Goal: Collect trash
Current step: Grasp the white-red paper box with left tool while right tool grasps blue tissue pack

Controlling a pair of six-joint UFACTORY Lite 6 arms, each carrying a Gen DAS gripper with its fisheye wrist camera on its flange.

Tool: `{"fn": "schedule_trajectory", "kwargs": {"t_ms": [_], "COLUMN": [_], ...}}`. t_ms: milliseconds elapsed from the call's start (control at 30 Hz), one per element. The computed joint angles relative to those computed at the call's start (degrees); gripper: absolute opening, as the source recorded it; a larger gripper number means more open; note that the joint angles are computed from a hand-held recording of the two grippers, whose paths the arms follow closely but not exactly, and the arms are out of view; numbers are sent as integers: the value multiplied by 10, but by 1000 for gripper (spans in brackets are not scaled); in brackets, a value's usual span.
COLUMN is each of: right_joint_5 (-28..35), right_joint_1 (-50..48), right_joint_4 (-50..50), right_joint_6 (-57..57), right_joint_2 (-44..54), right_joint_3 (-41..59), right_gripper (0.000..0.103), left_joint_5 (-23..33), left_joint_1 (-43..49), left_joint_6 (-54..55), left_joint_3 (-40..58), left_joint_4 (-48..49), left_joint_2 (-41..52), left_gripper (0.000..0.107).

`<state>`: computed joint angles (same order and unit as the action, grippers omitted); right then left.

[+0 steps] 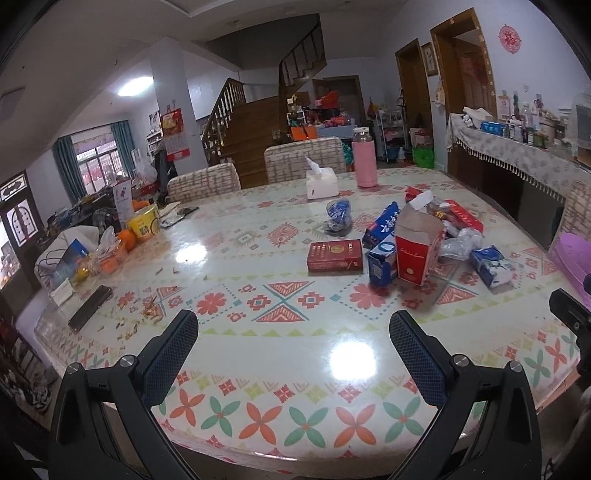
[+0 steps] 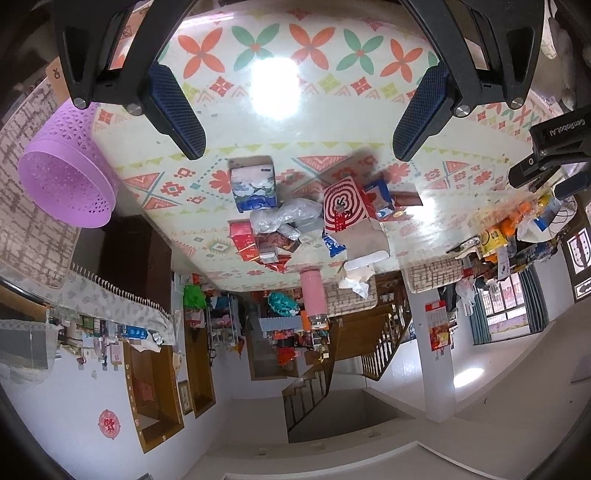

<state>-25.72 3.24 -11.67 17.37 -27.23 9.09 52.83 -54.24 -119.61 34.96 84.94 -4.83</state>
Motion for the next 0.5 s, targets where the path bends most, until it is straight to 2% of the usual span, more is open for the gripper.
{"fn": "schedule_trajectory", "kwargs": {"t_ms": [267, 367, 500], "right_joint_5": [-2, 6, 11], "right_joint_1": [-16, -23, -45], "right_joint_4": [-48, -51, -105], "right_joint_6": [41, 43, 93], "right_joint_2": [141, 193, 288], "right_joint_3": [100, 145, 227], "right_gripper": [103, 103, 103], "left_joint_5": [-118, -167, -227], "left_joint_1": [120, 169, 223], "left_joint_6": [5, 1, 11], "left_joint_3": [37, 69, 124], "left_joint_4": [52, 78, 113], "left_joint_2": [33, 70, 125], "left_gripper": [103, 103, 103]}}
